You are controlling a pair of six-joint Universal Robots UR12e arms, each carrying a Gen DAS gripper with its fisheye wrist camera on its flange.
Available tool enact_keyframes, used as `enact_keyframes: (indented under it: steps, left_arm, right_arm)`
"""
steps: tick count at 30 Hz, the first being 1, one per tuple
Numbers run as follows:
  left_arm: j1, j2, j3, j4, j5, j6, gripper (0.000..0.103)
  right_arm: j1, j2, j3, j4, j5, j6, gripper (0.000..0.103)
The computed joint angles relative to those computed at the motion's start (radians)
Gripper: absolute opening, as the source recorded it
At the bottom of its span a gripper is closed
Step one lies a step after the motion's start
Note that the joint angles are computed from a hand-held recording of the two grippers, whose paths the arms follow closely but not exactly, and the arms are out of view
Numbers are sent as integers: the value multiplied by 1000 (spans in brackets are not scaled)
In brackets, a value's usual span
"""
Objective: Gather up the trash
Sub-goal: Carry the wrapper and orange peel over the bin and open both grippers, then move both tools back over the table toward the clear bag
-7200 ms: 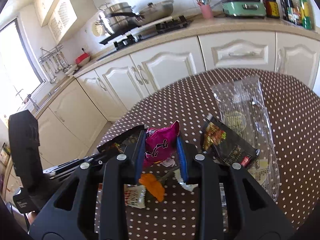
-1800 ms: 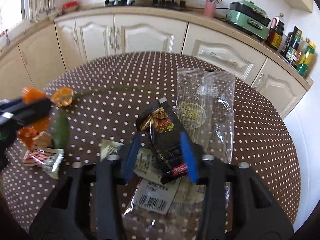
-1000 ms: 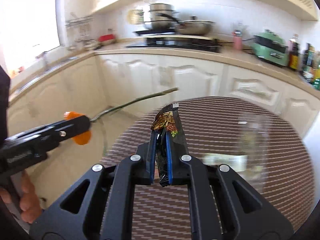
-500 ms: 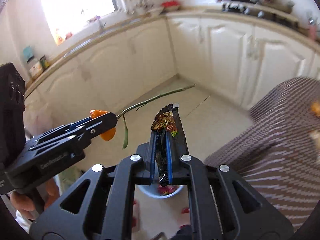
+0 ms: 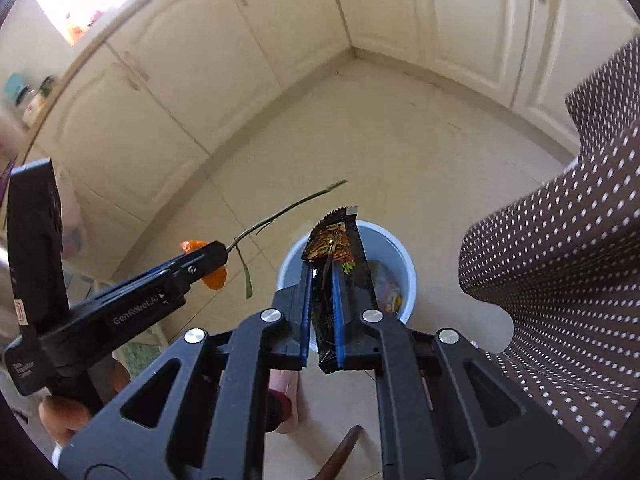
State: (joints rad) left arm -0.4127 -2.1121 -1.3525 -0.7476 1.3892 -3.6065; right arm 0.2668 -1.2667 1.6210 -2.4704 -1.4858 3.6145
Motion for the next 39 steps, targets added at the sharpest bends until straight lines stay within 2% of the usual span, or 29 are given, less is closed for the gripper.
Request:
enact_keyframes:
  steps: [4, 7, 9, 10, 16, 23, 39]
  left_arm:
    - [6, -30, 5, 16, -46, -23, 36]
    - [8, -44, 19, 2, -62, -3, 43]
    - [7, -39, 8, 19, -54, 4, 57]
    - [6, -39, 8, 24, -55, 7, 59]
    - [5, -43, 20, -13, -57, 23, 59]
    - [4, -36, 14, -29, -17, 31, 61]
    - [16, -17, -13, -9, -10, 16, 63]
  right_arm:
    - [-7, 19, 2, 13, 10, 15, 9]
    - [-11, 30, 3, 17, 19, 28, 10]
    - [-11, 42, -4, 18, 25, 38, 10]
    - [-11, 46, -8, 21, 26, 40, 10]
    - [-7, 67, -19, 20, 36, 47, 10]
    - [-5, 87, -33, 18, 42, 51, 10]
    - [2, 103, -57, -26, 16, 66, 12]
